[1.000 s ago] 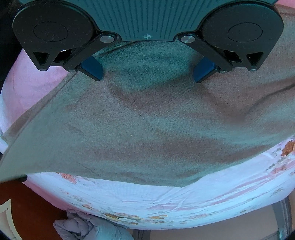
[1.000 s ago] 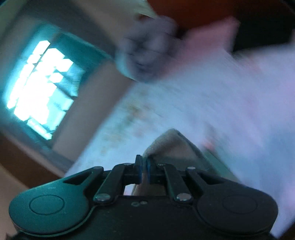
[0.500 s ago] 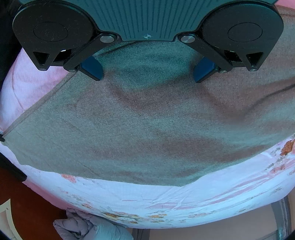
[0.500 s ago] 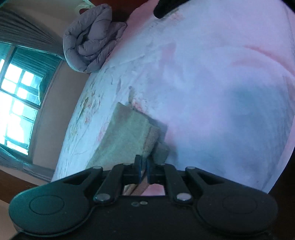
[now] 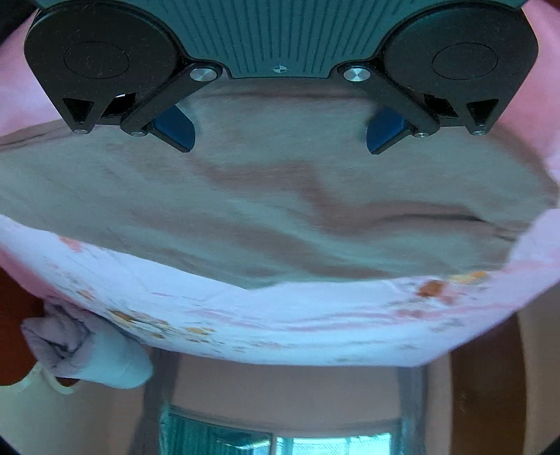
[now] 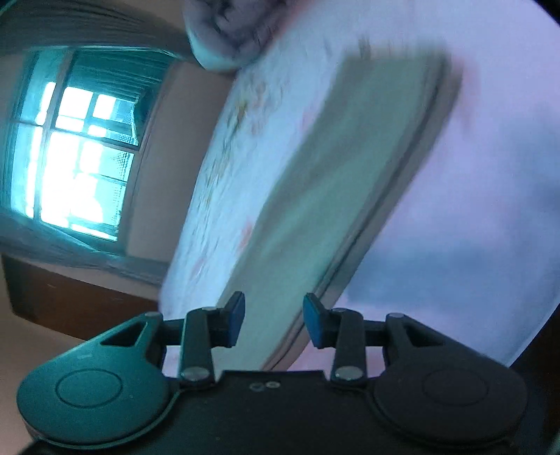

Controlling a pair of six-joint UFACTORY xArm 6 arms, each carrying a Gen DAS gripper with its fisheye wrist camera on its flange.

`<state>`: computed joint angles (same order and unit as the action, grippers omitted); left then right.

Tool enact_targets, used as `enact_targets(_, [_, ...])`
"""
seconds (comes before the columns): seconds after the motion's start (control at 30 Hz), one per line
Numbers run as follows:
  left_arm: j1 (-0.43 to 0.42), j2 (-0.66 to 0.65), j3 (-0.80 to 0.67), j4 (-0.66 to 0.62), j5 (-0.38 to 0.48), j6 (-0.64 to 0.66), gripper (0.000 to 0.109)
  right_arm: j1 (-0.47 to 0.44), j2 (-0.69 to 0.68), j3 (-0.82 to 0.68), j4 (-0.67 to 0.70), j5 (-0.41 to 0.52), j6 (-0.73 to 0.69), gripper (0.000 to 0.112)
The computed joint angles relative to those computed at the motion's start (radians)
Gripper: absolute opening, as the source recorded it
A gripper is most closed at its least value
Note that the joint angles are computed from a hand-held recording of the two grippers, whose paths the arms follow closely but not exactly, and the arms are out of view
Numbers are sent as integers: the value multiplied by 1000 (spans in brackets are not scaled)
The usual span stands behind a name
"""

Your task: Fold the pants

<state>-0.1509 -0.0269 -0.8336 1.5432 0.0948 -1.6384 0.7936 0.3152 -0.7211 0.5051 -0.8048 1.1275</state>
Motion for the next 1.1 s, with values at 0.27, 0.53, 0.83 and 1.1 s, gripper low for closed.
enact_targets(0.27, [74,-12,44,-328,63,323,103,-30,197,-262,-253,96,204,28])
enact_targets(0.53, [87,10,28,-54,32,62,103,11,212,-286,-176,127,192,21])
enact_targets(0.83, [115,15,20,14,-17,-1,103,94,169,-306,47,185,-76,0])
enact_targets(1.1, [106,-13,40,-41,-5,52,103,83,165,-299,44,251,0,13])
